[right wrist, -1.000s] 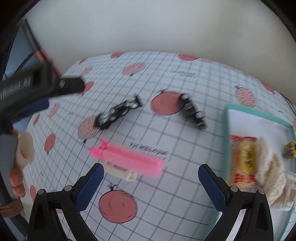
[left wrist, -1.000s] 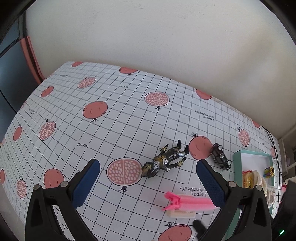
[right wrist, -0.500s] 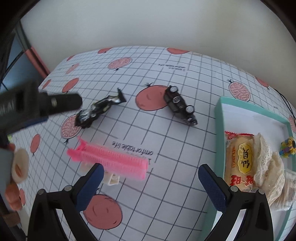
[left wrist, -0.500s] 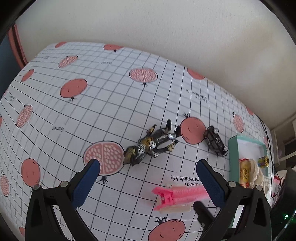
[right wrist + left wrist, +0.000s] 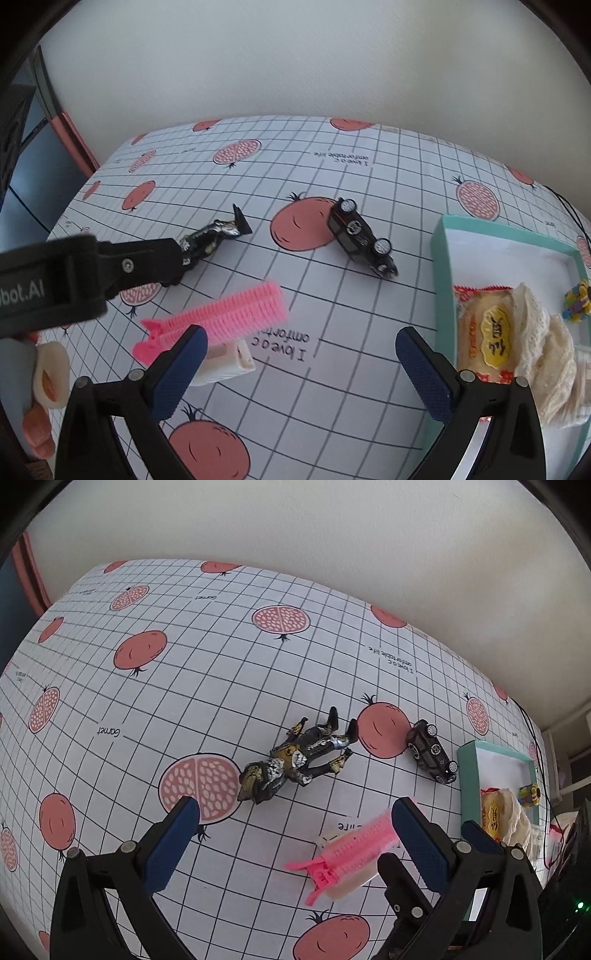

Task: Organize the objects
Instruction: 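Grasp the pink hair roller with the left gripper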

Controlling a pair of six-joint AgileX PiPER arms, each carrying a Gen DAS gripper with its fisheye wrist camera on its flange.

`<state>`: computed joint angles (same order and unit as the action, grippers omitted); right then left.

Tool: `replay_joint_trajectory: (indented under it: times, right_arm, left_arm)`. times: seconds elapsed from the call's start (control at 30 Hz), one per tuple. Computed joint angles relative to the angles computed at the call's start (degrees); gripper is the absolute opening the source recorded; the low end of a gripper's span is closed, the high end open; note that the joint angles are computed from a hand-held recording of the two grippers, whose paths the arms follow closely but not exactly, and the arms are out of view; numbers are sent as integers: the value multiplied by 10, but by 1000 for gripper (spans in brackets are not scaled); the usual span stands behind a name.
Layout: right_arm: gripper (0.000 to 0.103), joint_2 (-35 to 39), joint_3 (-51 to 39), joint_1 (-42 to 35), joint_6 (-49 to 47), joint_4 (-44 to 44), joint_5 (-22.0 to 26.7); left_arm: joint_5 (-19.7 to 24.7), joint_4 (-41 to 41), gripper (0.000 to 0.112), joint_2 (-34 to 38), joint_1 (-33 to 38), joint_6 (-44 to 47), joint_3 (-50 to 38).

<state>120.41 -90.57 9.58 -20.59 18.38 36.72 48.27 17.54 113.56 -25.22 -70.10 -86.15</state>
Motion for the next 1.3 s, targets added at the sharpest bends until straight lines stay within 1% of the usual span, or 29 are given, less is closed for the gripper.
replay_joint_trajectory:
  times: [0.17, 0.4, 0.6, 0.67, 0.8, 1.0, 1.1, 1.2, 1.3]
  right_arm:
    - [103, 1, 1, 0, -23, 17, 3]
    - [103, -1, -5, -3, -94, 60, 41]
    - [103, -6, 14, 18, -135, 58, 31]
    - [103, -5, 17, 23, -136, 50, 28]
    - [98, 1, 18, 26, -130, 37, 23]
    - [92, 16, 2, 2, -141, 72, 37]
    - [90, 27, -12, -9, -135, 74, 47]
    - [89, 34, -19, -13, -124, 71, 52]
    - [89, 44, -35, -16, -122, 73, 63]
  left_arm:
    - [-6, -7, 103, 0, 5, 2, 8]
    - [-8, -13, 103, 2, 4, 9, 3]
    - [-14, -18, 103, -8, 8, 12, 17]
    - [-16, -21, 103, -9, 10, 18, 20]
    - [-19, -35, 103, -4, 12, 35, 19]
    - [-21, -66, 103, 19, 8, 71, -4]
    - [-20, -75, 103, 32, 2, 84, -17]
    - [-24, -74, 103, 38, -3, 80, -23]
    - [-12, -66, 103, 47, -8, 77, -38]
